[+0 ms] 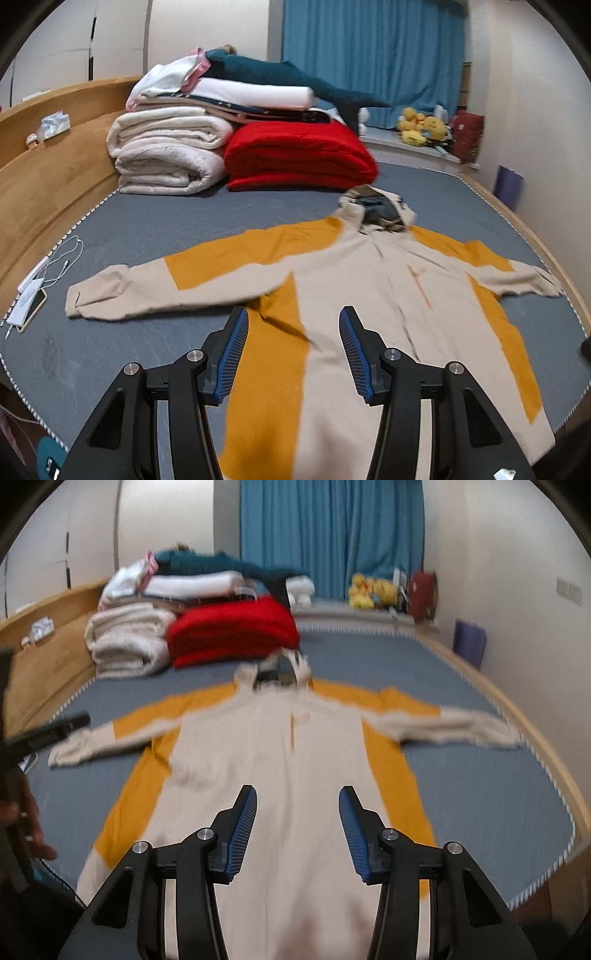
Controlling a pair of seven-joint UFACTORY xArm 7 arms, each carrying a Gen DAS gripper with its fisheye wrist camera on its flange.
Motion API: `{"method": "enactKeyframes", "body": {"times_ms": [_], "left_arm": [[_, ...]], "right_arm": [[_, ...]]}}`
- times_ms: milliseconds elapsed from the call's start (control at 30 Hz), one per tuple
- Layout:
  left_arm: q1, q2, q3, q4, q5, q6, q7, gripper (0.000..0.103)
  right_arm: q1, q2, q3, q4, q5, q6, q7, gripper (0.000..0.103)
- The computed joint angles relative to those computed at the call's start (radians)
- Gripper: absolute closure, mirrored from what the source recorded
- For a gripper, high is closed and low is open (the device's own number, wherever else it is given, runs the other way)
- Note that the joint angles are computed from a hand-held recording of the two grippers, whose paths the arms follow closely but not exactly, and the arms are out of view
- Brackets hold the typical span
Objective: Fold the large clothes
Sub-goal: 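Move the left tool to the sleeve nearest it and grasp the cuff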
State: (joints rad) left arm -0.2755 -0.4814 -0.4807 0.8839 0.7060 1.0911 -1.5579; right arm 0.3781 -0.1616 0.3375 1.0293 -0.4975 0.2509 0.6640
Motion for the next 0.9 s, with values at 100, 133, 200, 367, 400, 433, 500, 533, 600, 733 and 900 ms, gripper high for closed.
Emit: {"method": "enactKeyframes", "body": {"times_ms": [100,133,200,367,400,433,500,533,600,733,900], "left_arm": [[0.022,-0.033,0.086,-0.075,-0.004,-0.093,0.041,0.055],[0.034,-0.040,0.107,-0.099,-0.012,-0.123,0.052,0.055],[0.062,-0.049,0.134,-0.140,-0.031,-0.159,0.070,0.055],[0.136,-0.084,0.162,-0.224,-0.041,-0.222,0.091,0.058],[0.153,-0.092,0.170,-0.241,-0.037,-0.239,0.097,0.058],[0.171,-0.099,0.173,-0.254,-0.031,-0.249,0.105,0.058],[0.205,-0.108,0.181,-0.279,-0.024,-0.261,0.118,0.059],[0.219,-0.117,0.193,-0.297,-0.033,-0.271,0.118,0.061],[0.234,-0.142,0.240,-0.345,-0.090,-0.321,0.119,0.066],[0.290,-0.161,0.272,-0.387,-0.167,-0.348,0.170,0.071],[0.390,-0.212,0.301,-0.462,-0.181,-0.369,0.191,0.071]], "right_arm": [[-0.011,0.138,0.012,0.177,-0.121,0.012,0.045,0.055],[0.002,0.186,0.005,0.239,-0.158,0.023,0.057,0.055],[0.040,0.282,-0.019,0.365,-0.216,0.041,0.075,0.055],[0.149,0.551,-0.079,0.739,-0.248,0.121,0.018,0.055],[0.159,0.609,-0.077,0.820,-0.219,0.134,-0.023,0.055],[0.171,0.656,-0.080,0.883,-0.197,0.143,-0.052,0.055],[0.191,0.726,-0.091,0.972,-0.161,0.151,-0.100,0.055],[0.198,0.758,-0.092,1.009,-0.139,0.157,-0.127,0.055],[0.208,0.826,-0.084,1.092,-0.075,0.211,-0.188,0.055],[0.212,0.925,-0.074,1.217,0.043,0.271,-0.282,0.055],[0.244,1.046,-0.121,1.408,0.129,0.340,-0.352,0.055]]}}
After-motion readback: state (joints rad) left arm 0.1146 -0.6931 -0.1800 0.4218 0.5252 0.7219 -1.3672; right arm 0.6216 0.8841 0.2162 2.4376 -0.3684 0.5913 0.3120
